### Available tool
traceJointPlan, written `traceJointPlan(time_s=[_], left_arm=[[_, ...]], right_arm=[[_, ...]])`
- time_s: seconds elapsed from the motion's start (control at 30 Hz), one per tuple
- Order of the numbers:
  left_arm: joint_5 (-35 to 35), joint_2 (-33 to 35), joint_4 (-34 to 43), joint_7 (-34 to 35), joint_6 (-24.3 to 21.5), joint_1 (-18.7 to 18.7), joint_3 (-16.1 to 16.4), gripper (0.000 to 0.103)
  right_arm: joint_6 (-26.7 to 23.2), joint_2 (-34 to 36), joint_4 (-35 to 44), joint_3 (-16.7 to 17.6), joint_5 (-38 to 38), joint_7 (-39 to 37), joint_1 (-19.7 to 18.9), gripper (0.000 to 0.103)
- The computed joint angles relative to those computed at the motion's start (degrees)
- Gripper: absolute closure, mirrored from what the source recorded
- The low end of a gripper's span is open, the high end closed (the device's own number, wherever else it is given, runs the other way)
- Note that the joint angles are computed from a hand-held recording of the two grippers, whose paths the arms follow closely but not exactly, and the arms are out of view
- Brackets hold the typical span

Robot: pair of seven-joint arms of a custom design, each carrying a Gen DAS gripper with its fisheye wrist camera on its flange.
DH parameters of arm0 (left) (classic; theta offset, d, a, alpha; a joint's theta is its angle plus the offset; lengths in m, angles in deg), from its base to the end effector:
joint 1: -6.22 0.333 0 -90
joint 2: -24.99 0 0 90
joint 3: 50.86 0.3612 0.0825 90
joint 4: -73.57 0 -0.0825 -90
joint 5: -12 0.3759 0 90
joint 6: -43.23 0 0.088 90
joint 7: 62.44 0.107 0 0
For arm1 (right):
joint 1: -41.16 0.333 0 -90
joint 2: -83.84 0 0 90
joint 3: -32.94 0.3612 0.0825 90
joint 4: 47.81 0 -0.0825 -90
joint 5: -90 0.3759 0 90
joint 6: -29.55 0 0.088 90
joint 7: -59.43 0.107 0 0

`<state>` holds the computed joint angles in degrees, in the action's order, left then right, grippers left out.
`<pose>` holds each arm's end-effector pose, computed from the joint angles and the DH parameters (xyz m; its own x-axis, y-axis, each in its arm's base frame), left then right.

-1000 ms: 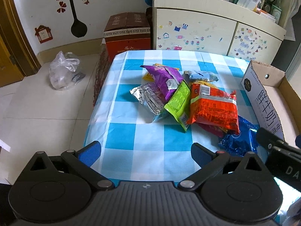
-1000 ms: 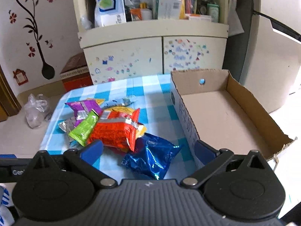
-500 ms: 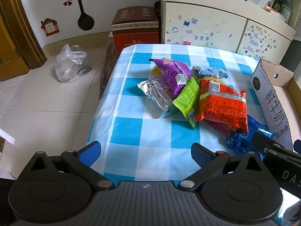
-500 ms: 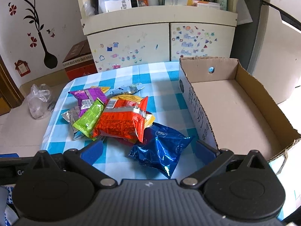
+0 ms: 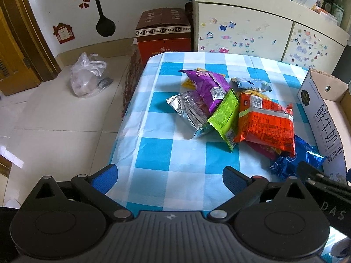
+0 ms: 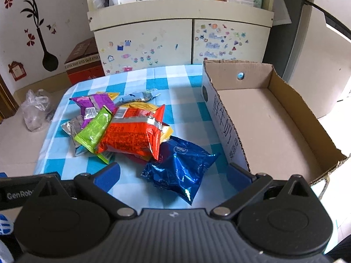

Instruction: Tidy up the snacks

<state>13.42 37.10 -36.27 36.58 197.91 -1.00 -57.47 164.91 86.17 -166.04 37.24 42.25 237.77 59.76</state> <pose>0.6330 -0.1509 0.4984 -0.3738 -0.9239 -0.0819 -0.7651 0.3571 -0.5358 0.5356 0.2156 0.4931 -0.5587 -0.8285 -0.0380 -0.6254 0.4510 -0.6368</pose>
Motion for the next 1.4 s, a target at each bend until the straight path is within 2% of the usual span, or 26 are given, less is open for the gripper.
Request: traceJointPlan(time_s=[0.57,1.4], left_arm=[[2.0,0.1,-0.1,-1.4,0.5,-0.5,0.4,0.000],[2.7,-0.1,-0.4,-1.3,1.0,-0.5,0.4,0.000]], right_arm=[[-3.0,0.6,1.2,0.2,-1.2,-1.0,0.9,0.001],[-3.5,0.7,1.4,0.2,-1.3,-1.0,1.1,0.001]])
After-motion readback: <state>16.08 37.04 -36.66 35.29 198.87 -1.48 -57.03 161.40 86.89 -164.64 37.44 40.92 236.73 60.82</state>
